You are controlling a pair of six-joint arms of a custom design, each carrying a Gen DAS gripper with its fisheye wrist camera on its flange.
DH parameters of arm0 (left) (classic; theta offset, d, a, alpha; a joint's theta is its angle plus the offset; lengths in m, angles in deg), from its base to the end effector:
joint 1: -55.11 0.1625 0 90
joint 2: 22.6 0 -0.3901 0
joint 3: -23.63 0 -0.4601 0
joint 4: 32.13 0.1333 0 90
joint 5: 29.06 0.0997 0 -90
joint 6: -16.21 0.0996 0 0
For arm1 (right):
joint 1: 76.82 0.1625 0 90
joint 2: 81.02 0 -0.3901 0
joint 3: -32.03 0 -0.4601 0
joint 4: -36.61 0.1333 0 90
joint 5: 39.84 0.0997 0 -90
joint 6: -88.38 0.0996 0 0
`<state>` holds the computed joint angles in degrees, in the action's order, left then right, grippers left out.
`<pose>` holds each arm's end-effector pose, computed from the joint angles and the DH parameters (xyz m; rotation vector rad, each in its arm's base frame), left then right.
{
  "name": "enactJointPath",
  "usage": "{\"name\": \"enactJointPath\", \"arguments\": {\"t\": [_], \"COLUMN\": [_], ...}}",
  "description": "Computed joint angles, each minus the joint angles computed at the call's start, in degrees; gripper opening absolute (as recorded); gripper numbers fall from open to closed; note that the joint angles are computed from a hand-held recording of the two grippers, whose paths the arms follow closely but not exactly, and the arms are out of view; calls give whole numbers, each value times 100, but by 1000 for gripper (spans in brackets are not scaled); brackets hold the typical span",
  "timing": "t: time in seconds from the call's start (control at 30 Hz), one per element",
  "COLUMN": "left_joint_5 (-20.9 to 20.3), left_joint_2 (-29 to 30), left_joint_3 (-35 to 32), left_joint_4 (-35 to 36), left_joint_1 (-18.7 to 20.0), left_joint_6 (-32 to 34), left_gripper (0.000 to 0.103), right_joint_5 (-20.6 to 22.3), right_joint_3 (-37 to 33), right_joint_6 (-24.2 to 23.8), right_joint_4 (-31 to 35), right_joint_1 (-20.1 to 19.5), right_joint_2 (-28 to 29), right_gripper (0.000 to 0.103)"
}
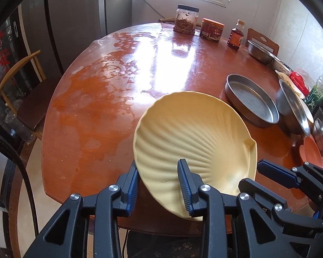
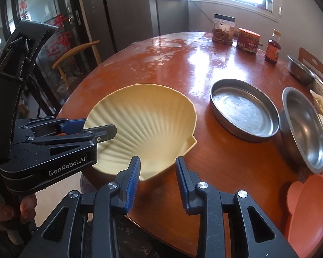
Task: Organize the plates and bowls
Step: 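Grasp the yellow shell plate rim with the left gripper and lift it, then carry the shell plate aside and release it from the left gripper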
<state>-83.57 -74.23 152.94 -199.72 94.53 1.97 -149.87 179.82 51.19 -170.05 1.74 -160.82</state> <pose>-0.2185 -0.4270 -0.0624 0.8061 2.4539 -0.4413 0.0223 -0.3898 0.1329 0.3433 -2.3508 0.8038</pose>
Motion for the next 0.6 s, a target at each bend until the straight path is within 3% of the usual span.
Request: {"name": "enactJointPath", "arguments": {"t": [0.6], "left_joint_5": [-114], "left_joint_2": [-153], "left_joint_3": [99], "left_joint_4": [-163], "left_joint_1": [82], "left_joint_6": [55], "left_gripper": [35], "right_joint_5": [28], "right_joint_3": [-5], "right_joint_6": [59], "right_joint_4": [-24], "right_joint_1": [-31], "right_joint_2": [14], "right_gripper": [35]}}
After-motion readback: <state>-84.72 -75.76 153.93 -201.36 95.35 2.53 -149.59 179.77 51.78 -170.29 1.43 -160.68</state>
